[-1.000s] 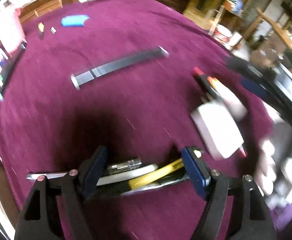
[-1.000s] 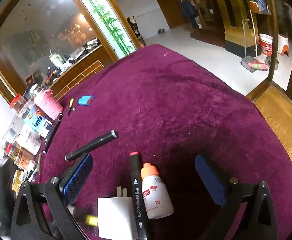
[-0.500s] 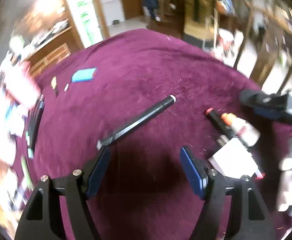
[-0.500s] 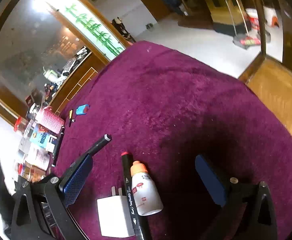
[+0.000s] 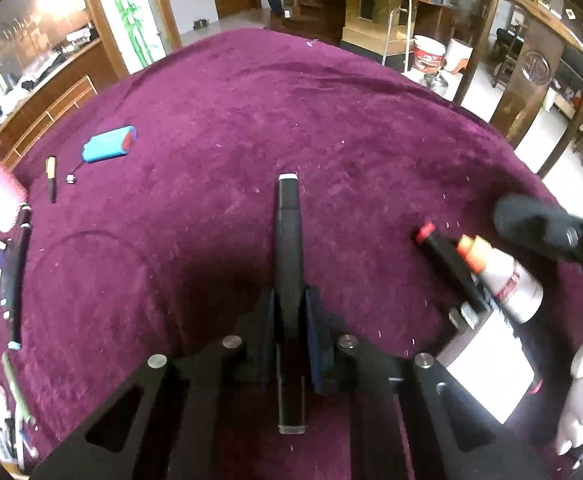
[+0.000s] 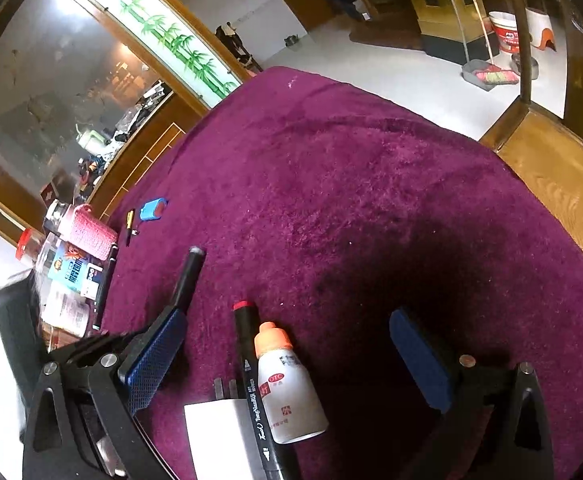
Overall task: Organize rigid objects
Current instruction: 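Carry the black marker toward the tray with the left tool while the right grasps a yellow pen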
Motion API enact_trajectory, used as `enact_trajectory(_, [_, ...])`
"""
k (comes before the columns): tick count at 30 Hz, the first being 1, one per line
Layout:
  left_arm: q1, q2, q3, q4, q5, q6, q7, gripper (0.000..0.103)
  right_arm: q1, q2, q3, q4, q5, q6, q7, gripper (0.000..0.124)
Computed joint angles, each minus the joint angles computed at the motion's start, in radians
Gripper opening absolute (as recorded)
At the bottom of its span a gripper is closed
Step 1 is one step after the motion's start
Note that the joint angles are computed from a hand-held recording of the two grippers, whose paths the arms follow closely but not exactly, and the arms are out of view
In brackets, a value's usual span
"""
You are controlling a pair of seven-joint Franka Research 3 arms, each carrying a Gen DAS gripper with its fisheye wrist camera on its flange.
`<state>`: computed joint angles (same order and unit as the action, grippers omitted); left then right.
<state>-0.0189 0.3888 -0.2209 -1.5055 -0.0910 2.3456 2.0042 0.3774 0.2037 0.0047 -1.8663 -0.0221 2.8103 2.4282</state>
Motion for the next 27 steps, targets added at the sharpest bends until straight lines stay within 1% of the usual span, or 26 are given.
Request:
enact_trajectory(2, [0.015, -0.036, -0.007, -0.050, -0.033, 0.011, 0.005, 0.014, 0.004, 0.001, -0.005, 0.004, -0.014, -0.007, 0.006, 0.102])
enact_trajectory(5, [0.044, -0.091, -0.018, -0.115, -0.119, 0.010, 0.037, 0.014, 0.010, 0.005, -0.013, 0.009, -0.040, -0.012, 0.022, 0.102])
enact_trajectory(8, [0.077, -0.184, -0.016, -0.210, -0.251, 0.003, 0.088, 0.014, 0.010, 0.007, -0.012, 0.012, -0.048, -0.012, 0.026, 0.102])
enact_trajectory(9, [0.089, -0.237, -0.010, -0.260, -0.314, 0.003, 0.118, 0.014, 0.008, 0.007, -0.011, 0.011, -0.045, -0.011, 0.025, 0.102])
enact_trajectory(10, [0.088, -0.270, 0.001, -0.291, -0.352, 0.007, 0.134, 0.014, 0.006, 0.006, -0.009, 0.009, -0.040, -0.005, 0.023, 0.102])
enact_trajectory(13, [0.089, -0.405, 0.051, -0.416, -0.513, 0.001, 0.205, 0.014, 0.008, 0.008, -0.012, 0.008, -0.047, 0.004, 0.024, 0.102])
enact_trajectory(16, [0.073, -0.537, 0.115, -0.548, -0.619, 0.012, 0.235, 0.014, 0.027, 0.012, -0.033, 0.016, -0.108, -0.006, 0.053, 0.102])
enact_trajectory(18, [0.059, -0.626, 0.165, -0.636, -0.685, 0.016, 0.244, 0.014, 0.070, 0.011, -0.080, 0.028, -0.249, -0.031, 0.151, 0.102])
enact_trajectory(19, [0.050, -0.659, 0.189, -0.668, -0.713, 0.015, 0.248, 0.014, 0.080, 0.012, -0.091, 0.034, -0.305, -0.038, 0.189, 0.102])
enact_trajectory(21, [0.037, -0.741, 0.240, -0.747, -0.758, 0.015, 0.250, 0.014, 0.100, 0.016, -0.107, 0.049, -0.426, -0.060, 0.258, 0.102])
enact_trajectory(22, [0.030, -0.772, 0.259, -0.777, -0.763, 0.021, 0.251, 0.014, 0.093, 0.018, -0.098, 0.052, -0.442, -0.059, 0.259, 0.102])
enact_trajectory(26, [0.008, -0.887, 0.326, -0.883, -0.753, 0.043, 0.253, 0.014, 0.061, 0.013, -0.072, 0.027, -0.432, 0.000, 0.246, 0.102])
enact_trajectory(27, [0.005, -0.911, 0.344, -0.904, -0.746, 0.046, 0.254, 0.014, 0.055, 0.010, -0.068, 0.021, -0.413, -0.008, 0.250, 0.102])
